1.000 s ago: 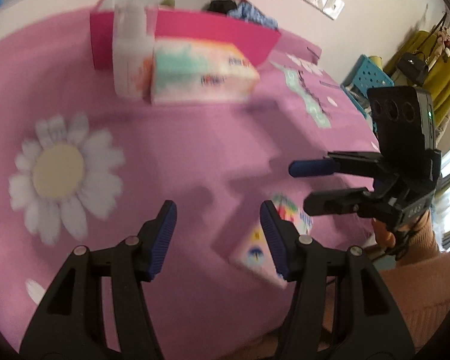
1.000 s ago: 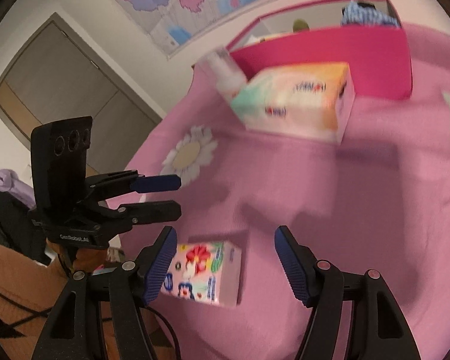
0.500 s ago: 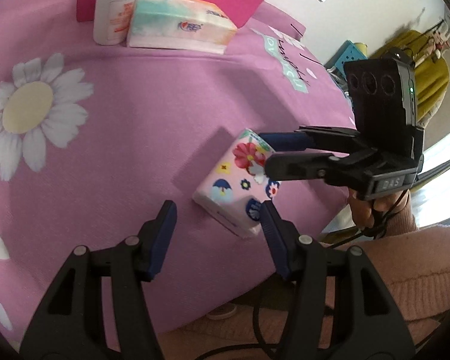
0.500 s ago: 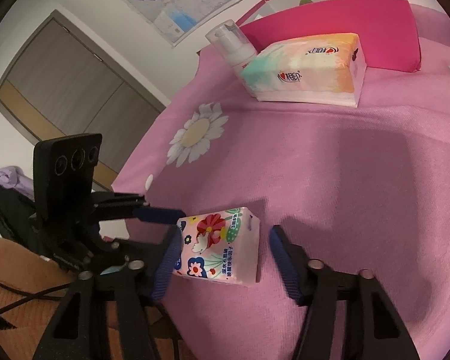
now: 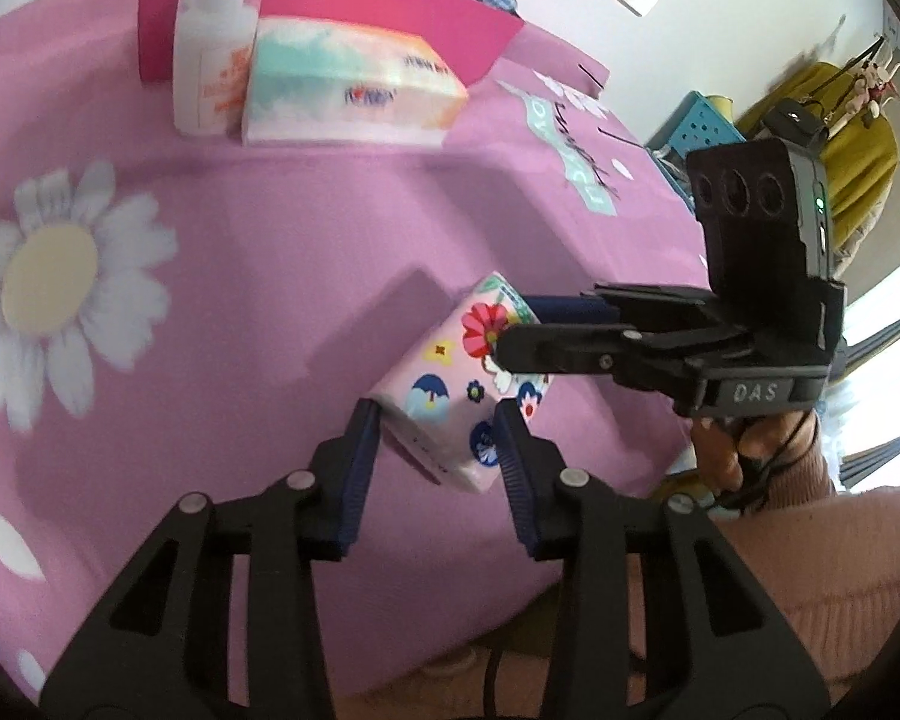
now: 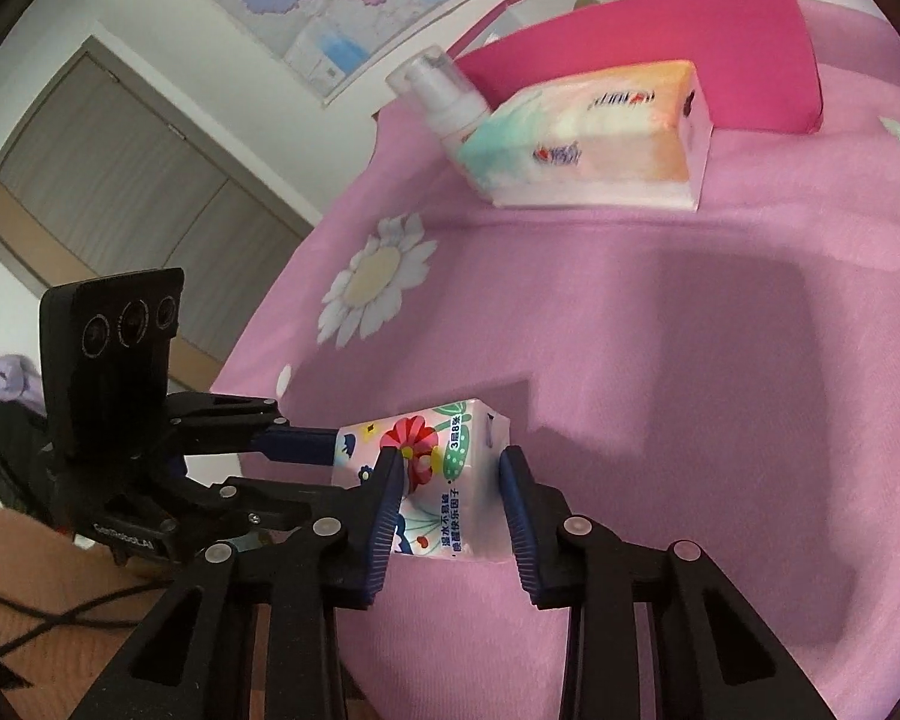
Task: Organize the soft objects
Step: 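Grasp the floral tissue pack with the right tool and lift it, then carry the floral tissue pack over the pink box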
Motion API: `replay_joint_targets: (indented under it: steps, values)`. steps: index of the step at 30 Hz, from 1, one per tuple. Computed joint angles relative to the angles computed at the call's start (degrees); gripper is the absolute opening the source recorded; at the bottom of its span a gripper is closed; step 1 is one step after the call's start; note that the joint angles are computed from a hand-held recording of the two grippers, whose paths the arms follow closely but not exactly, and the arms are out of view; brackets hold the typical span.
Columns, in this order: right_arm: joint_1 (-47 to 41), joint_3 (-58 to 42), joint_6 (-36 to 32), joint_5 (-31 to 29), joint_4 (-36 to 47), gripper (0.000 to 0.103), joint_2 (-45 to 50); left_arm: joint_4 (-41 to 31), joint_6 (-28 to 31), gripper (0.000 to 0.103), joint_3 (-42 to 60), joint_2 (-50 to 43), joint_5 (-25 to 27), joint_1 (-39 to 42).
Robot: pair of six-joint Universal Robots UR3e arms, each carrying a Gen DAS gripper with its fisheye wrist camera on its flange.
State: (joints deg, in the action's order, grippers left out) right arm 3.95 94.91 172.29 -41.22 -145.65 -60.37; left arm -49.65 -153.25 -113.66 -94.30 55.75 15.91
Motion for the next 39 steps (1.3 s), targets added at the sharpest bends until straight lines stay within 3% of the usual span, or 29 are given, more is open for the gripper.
replay_joint_targets:
  steps: [7,13,20,39]
  values:
    - [-1.1,-4.9,6.7,-0.1,-3.9,0.033,3.9,5.3,-4.2,0.042,8.3,-8.1,1.7,-2.1]
    - [-0.7,-11.1,10.4,-1.7,-4.9,0.034,8.5,4.8,-6.8,0.042,15.1,-14.3,3.4,-3.2]
    - [-1.7,-10.4,10.4,-1.6,-5.2,0.04,8.8,3.2,-4.0,0.042,11.9,-12.6,1.2,-1.2]
    - [-1.3,-10.1,10.7,-3.0,-7.5,0.036,5.5,7.4,-5.8,0.042,13.3,-9.8,3.1,-4.6]
